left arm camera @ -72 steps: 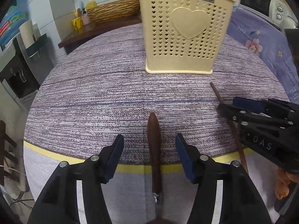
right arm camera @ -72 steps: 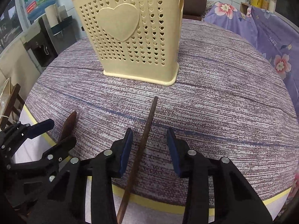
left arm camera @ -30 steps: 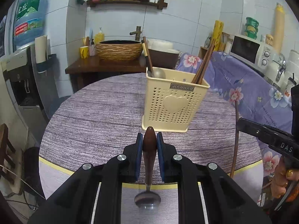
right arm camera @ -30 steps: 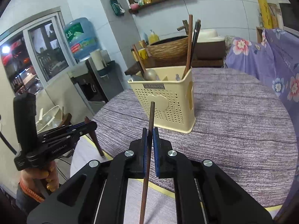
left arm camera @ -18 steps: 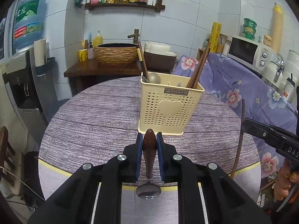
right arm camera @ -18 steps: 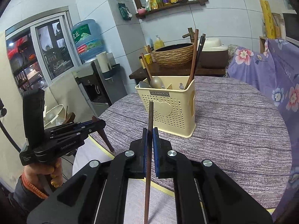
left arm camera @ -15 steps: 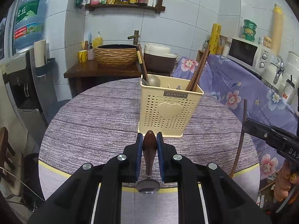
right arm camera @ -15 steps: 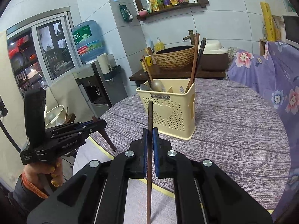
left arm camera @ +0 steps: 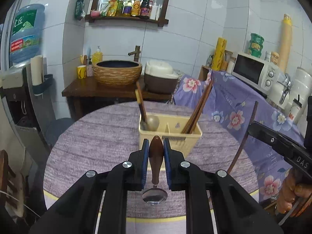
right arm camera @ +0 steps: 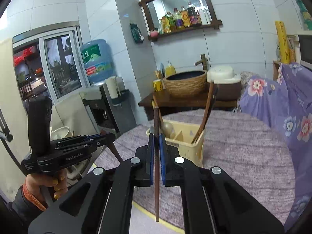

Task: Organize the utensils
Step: 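Lower the spoon and chopstick into the cream holder and open both tools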

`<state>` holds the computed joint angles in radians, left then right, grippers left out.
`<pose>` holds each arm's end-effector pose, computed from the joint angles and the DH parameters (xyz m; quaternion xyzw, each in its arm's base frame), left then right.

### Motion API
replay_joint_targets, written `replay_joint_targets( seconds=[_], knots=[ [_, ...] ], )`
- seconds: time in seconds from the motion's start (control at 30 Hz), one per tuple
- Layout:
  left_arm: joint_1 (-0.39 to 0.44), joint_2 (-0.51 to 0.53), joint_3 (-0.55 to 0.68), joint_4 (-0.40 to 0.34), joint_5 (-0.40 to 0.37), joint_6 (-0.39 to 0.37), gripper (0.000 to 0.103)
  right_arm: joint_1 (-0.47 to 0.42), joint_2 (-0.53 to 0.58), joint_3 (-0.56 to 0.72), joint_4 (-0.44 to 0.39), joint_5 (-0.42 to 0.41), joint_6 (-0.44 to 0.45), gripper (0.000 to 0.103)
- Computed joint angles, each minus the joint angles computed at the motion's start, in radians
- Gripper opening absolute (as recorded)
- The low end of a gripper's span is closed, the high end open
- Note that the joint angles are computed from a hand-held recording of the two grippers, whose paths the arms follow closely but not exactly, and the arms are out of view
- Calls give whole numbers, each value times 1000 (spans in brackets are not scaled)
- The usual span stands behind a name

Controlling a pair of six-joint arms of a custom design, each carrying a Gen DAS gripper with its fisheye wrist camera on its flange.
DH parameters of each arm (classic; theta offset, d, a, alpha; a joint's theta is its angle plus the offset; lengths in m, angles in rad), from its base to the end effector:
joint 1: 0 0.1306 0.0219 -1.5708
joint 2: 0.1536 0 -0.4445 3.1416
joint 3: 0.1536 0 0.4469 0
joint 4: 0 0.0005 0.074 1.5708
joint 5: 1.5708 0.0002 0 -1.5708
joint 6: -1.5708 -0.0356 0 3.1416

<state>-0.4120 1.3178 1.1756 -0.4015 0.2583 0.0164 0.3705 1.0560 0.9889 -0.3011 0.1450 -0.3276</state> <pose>0.4661 -0.2142 0.4533 0.2318 0.8345 -0.2132 0.4522 0.3866 0.1441 0.4770 0.0233 0.8231 0.1368 0.5506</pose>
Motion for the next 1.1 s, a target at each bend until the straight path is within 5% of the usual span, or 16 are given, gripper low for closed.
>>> replay_joint_targets(
  seconds=[0.27,0.6,0.83,0.97,1.1],
  knots=[
    [-4,62,173,-6,12,55,16,-45,50,120,91,29,60,6],
    [-62,187,311,25,-101,59,16,-36,151,187,279,227,252,6],
    [-67,230,283,20,-112,53,16,-90,190,179,214,153,141,6],
    [-77,198,201,130,-157,13,16,-97,205,151,198,128,116,6],
    [-87,186,192,134,-165,-12,16,-92,216,123,197,125,96,6]
  ],
)
